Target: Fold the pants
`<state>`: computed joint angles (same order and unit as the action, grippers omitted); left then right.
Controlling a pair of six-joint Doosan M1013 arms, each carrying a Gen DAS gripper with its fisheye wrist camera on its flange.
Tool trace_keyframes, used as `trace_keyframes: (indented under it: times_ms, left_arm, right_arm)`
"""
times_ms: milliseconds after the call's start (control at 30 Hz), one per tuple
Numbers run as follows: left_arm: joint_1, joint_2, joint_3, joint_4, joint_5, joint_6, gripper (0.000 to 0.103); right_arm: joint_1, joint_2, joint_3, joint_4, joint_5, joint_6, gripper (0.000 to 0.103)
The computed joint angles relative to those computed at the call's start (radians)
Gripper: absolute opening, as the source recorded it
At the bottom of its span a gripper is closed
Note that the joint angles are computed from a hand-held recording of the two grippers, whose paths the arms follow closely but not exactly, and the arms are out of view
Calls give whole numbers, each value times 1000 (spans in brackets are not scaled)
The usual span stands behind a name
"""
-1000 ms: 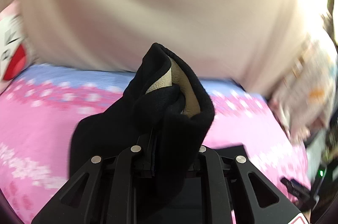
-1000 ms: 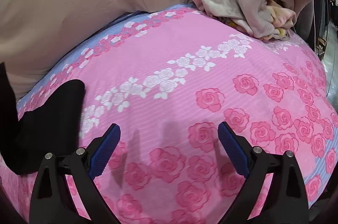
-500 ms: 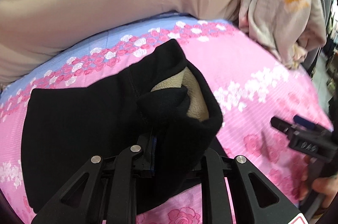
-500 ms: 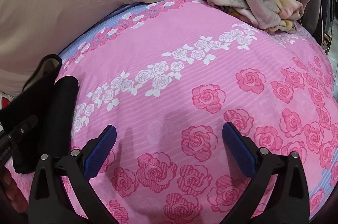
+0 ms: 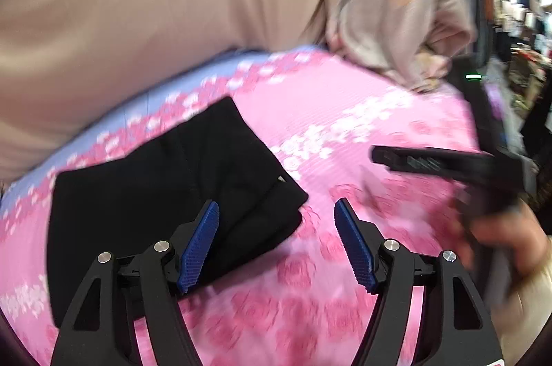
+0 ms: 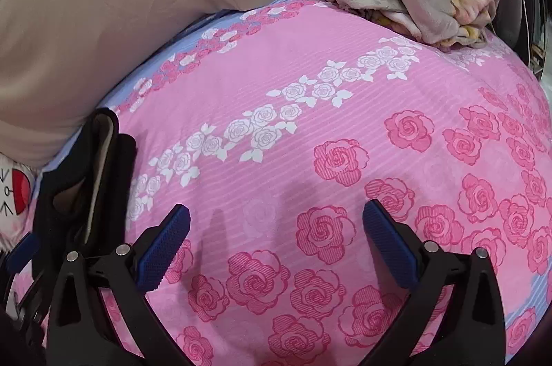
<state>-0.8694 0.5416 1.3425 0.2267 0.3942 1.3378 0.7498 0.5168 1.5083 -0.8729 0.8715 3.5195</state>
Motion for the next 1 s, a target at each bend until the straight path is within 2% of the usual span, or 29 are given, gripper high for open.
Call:
trace_keyframes:
  times_ms: [67,100,233,300,367,433,467,533,567,600,633,667,700,733,767,800,867,900,967,1000]
  left_arm:
    - [36,-49,60,-104,-54,72,76]
    - [50,-59,68,-91,-54,35,84]
    - [128,-61,49,156,74,-386,85]
    - [161,-50,31,235,150,-559,85]
    - [198,-44,25,216,182,-621,85]
    - [219,-33,17,226,209,-671,85]
    - [224,-29,18,236,217,-683,85]
    - [229,-12,7,233,258,-668,85]
    - [228,0,-2,218,270,-645,85]
    - [231,10,-8,205,289,-622,85]
    - [238,11,-3,198,297,-606,85]
    - [241,14,0,198,306,-598,85]
    - [244,14,5,202,306,-599,85]
    - [250,8,22,214,296,-608,85]
    - [255,1,39,223,278,-622,85]
    - [261,-6,52,239,261,-640,85]
    - [270,-19,78,298,237,-705,85]
    - [274,-25,89,315,220,-730,85]
    - [287,-31,103,309,188,-759,85]
    - [292,-31,107,290,175,-754,85]
  right_arm:
    - [3,-4,-8,-4,7,5,98]
    - [2,-7,-14,-11,-17,-12,98]
    - [1,20,-112,-26,-62,-159,98]
    - [3,57,-201,-10,-82,-293,98]
    - [4,103,-298,34,-124,-450,97]
    - [4,170,-420,126,-152,-645,81]
    - [2,202,-475,185,-152,-739,78]
    - [-7,285,-608,327,-99,-924,61]
    - [-10,321,-666,357,-44,-978,59]
    - [-12,362,-725,346,44,-996,59]
    - [-18,388,-761,331,118,-985,59]
    - [-27,396,-761,322,157,-959,59]
    - [-40,381,-718,309,154,-895,58]
    - [-51,349,-657,327,99,-831,55]
    - [-56,329,-627,337,68,-774,51]
    - [-53,322,-631,333,75,-736,50]
    - [-28,351,-713,267,156,-751,52]
    - [-18,375,-770,273,158,-818,52]
    - [-11,435,-894,341,155,-953,52]
    - [-9,489,-996,410,165,-1045,52]
